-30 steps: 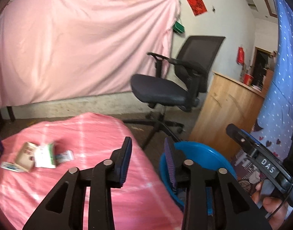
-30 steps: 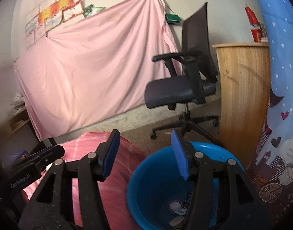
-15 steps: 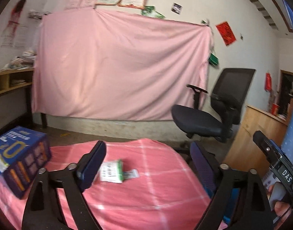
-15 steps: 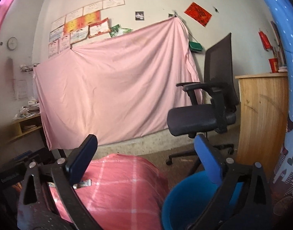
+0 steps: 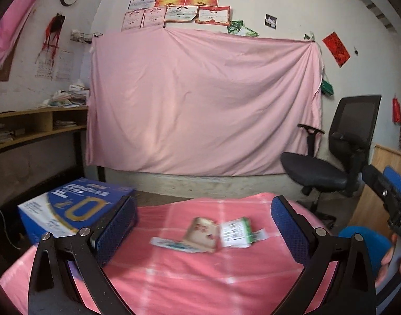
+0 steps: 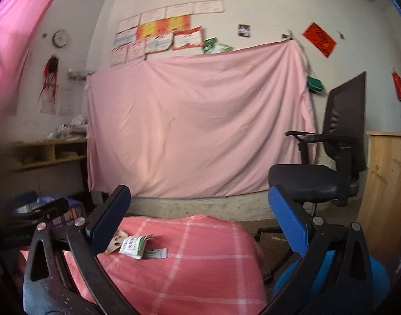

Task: Collect trash
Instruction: 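Move both tools back over the bed toward the phone case and packet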

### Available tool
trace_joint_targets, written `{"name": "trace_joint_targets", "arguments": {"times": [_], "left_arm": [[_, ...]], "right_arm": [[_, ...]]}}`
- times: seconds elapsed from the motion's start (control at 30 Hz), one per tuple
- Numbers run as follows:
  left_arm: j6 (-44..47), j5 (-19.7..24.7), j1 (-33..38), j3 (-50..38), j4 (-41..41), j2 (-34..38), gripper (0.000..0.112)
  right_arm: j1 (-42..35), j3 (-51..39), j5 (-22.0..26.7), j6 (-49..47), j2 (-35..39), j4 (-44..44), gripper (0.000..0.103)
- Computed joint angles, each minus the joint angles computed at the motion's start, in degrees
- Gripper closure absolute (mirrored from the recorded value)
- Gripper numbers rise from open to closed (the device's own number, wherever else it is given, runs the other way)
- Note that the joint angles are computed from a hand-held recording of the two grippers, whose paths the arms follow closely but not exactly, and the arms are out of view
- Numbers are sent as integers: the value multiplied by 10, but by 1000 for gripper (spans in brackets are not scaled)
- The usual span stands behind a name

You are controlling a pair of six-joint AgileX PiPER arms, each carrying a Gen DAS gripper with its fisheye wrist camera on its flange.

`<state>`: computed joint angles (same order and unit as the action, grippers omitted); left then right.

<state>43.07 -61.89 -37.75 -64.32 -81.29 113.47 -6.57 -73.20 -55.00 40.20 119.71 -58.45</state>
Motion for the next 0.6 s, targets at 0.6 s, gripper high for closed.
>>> {"name": "trace_joint_targets", "arguments": {"times": [0.6], "left_arm": [[-32, 221, 124, 26, 41, -2, 41]], "right_arm": [[103, -243, 181, 385, 124, -394, 4]]}}
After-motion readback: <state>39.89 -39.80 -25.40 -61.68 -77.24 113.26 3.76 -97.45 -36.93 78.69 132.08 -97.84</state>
